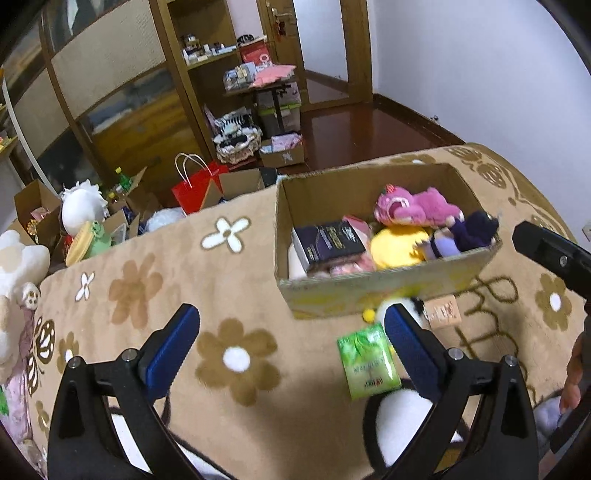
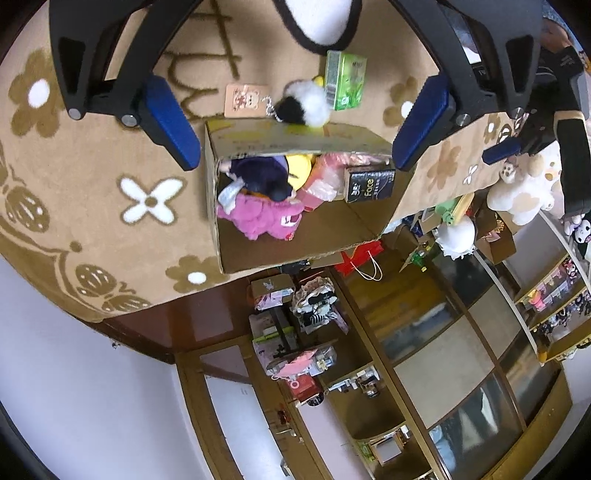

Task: Organize soft objects
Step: 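Move both tools back down toward the green tissue pack and pompom keychain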

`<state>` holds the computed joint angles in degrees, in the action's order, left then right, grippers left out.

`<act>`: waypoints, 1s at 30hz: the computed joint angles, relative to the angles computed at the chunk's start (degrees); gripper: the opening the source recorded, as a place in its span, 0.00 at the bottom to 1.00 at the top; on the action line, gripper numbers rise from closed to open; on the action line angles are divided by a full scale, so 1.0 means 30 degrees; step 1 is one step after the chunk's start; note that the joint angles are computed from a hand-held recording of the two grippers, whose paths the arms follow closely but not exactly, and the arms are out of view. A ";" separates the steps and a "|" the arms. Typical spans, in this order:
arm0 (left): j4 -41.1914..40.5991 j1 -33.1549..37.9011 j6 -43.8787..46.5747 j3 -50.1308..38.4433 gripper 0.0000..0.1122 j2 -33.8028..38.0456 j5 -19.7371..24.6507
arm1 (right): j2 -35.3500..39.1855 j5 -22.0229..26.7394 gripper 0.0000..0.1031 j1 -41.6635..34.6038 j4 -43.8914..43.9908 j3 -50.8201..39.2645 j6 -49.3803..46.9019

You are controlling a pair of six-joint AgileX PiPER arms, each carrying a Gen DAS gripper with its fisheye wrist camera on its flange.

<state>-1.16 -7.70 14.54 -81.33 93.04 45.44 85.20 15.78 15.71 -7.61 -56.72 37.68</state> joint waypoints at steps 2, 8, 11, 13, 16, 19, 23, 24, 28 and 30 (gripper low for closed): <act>0.0072 -0.0053 0.0026 0.0337 0.89 -0.0130 0.0212 | -0.0208 0.0033 1.00 0.0177 -0.0418 0.0199 0.0491; 0.1002 -0.0331 -0.0563 0.1317 0.89 -0.0094 -0.0020 | -0.0243 0.0273 1.00 0.0628 -0.1545 0.0412 0.1742; 0.1887 -0.0526 -0.1170 0.1654 0.89 0.0151 -0.0728 | 0.0088 0.0348 1.00 0.0943 -0.2471 0.0446 0.2509; 0.1472 -0.0390 -0.0905 0.1516 0.89 0.0595 -0.0604 | 0.0265 0.0171 1.00 0.1016 -0.2877 0.0633 0.2913; 0.0509 -0.0182 -0.0330 0.1064 0.89 0.1347 -0.0151 | 0.0711 -0.0256 1.00 0.0999 -0.2955 0.0869 0.3173; -0.0677 0.0110 0.0406 0.0766 0.89 0.1960 0.0027 | 0.1177 -0.0594 1.00 0.0802 -0.2269 0.0916 0.2545; -0.2033 0.0352 0.1239 0.0421 0.89 0.2570 0.0391 | 0.1794 -0.1281 1.00 0.0478 -0.0619 0.1084 0.0948; -0.2161 0.0357 0.1274 0.0393 0.89 0.2664 0.0509 | 0.1940 -0.1424 1.00 0.0393 0.0093 0.1110 0.0298; -0.1901 0.0132 0.1117 0.0412 0.89 0.3115 0.0648 | 0.2688 -0.1904 1.00 -0.0075 0.4268 0.1145 -0.3485; -0.1842 0.0036 0.1093 0.0333 0.89 0.3376 0.0848 | 0.2981 -0.1930 1.00 -0.0201 0.5481 0.1056 -0.4689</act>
